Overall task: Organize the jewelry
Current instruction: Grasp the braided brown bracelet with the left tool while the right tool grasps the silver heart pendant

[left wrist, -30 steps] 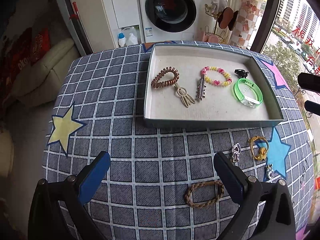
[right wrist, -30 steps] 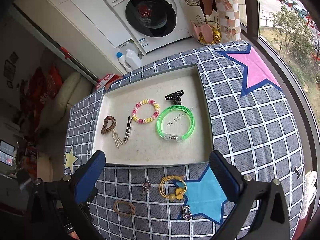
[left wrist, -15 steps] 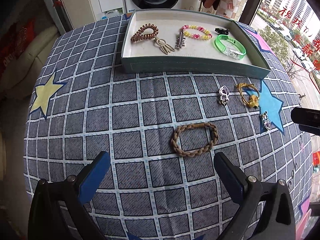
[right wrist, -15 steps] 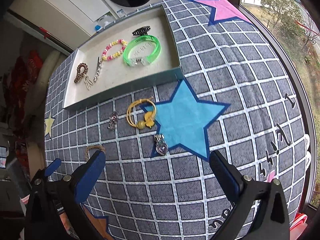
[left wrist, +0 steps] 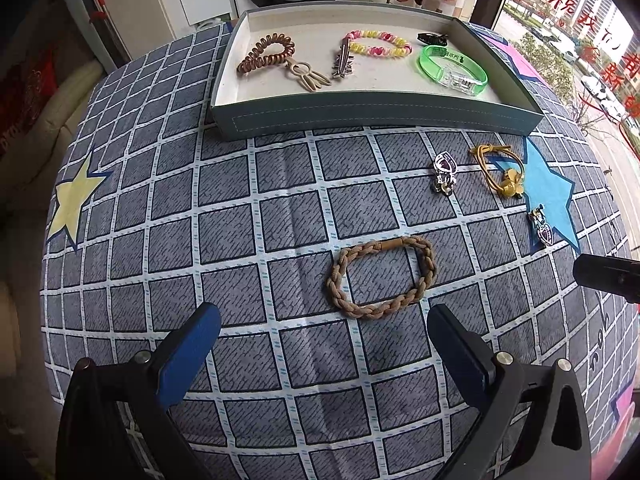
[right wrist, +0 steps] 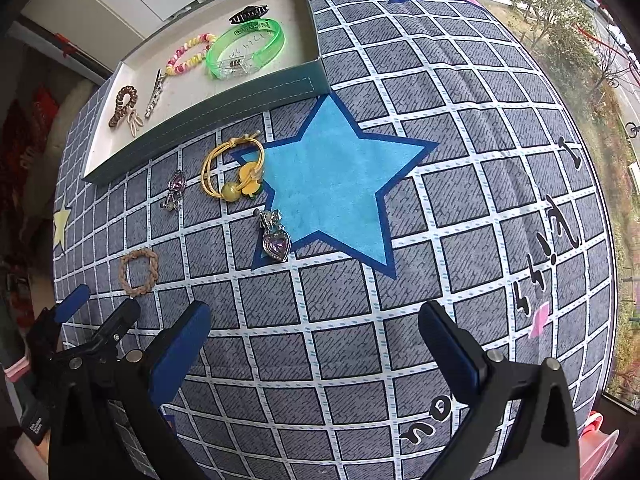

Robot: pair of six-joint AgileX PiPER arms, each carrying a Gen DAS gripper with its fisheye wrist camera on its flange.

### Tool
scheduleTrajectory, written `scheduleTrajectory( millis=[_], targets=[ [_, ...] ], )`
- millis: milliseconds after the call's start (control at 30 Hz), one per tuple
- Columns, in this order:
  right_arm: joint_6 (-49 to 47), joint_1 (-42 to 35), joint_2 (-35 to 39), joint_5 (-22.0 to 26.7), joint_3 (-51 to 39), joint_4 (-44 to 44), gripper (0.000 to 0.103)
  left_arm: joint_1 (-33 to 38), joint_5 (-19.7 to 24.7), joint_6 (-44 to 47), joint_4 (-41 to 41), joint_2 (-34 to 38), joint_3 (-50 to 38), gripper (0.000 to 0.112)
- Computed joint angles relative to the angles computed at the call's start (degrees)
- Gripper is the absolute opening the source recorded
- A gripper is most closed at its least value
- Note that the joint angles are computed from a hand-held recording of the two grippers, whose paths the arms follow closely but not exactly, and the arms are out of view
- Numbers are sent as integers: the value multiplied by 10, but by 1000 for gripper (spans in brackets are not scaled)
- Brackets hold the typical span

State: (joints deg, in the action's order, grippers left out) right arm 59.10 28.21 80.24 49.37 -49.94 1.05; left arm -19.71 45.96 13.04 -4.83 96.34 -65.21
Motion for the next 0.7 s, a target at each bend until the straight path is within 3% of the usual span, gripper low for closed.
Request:
scheduleTrajectory(
  millis=[167,433,700],
  targets=[
    [-13,1,30,2,-27,-6,101,-22,-9,-4,11,25,-26,103],
    [-37,-8,82,6,-69,-12,83,-36,-13,5,13,59,-54,103],
    [-53,-2,138,16,-119,-30,74,-34,-19,18,2,77,-51,103]
  ],
)
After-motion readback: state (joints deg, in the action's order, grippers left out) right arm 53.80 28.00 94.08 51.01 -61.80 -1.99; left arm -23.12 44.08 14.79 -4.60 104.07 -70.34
